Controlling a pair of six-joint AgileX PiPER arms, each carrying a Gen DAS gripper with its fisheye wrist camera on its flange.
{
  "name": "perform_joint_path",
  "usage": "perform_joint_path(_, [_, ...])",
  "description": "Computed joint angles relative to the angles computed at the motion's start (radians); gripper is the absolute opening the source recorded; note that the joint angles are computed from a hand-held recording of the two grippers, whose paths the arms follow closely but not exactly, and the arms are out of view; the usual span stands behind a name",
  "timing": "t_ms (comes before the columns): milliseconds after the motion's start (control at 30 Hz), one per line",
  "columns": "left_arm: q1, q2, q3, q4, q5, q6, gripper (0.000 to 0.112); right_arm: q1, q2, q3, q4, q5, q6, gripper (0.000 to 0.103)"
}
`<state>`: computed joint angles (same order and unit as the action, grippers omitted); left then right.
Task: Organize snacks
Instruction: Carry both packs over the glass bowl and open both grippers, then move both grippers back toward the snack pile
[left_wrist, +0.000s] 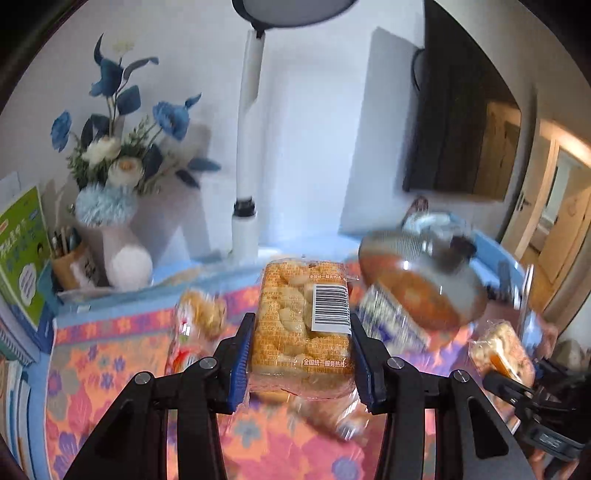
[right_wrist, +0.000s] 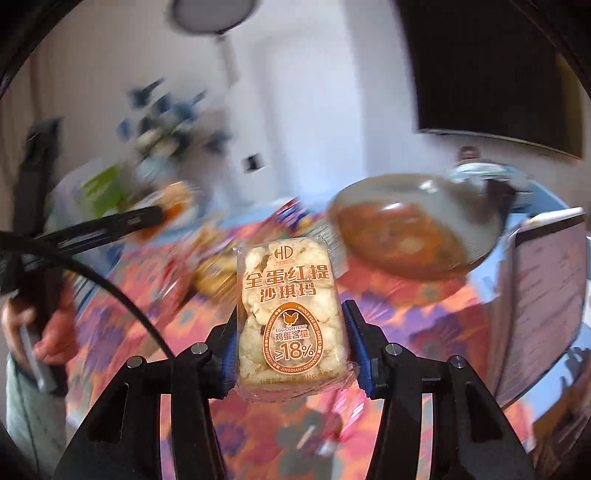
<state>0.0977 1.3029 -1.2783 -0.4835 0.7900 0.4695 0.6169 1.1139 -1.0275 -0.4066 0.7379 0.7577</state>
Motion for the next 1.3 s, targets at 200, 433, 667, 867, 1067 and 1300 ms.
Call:
perform_joint_path(200, [-0.223,0.244,-0.316,0.124,0.022,-0.123,0.045,-0.105,0.219,-0.202,-0.142,0.116,0.212,0.049])
perform_joint_path(433, [-0.354,0.671,-0.824,0.135,0.252,-0.193,0.047,-0.181,0.385,-0.321,-0.104,0.110,0.213,0.058])
perform_joint_path(667, [-0.329,0.577,-0.638,0.177,0.150,-0.208,0.057,-0.145,0.348,-0.292,-0.126,0.087,0.194,0.072])
perform_joint_path(867, [-0.147,0.110,-0.038,0.102,-0.077,-0.047,0.086,0.131,0.217,-0.167,-0.229,0.040,0.220,0.085])
perform_joint_path(1067, [0.180,-0.288,0.476,0.134,-0.231,0.043,0.086,0.403,0.215,-0.023,-0.462,-0.102,0.460,0.092])
perform_joint_path(1300, [0.609,-0.104,0.567,-0.242,-0.132,0.439,0.086,0.443,0.387,-0.006,-0.599,-0.219,0.580,0.091])
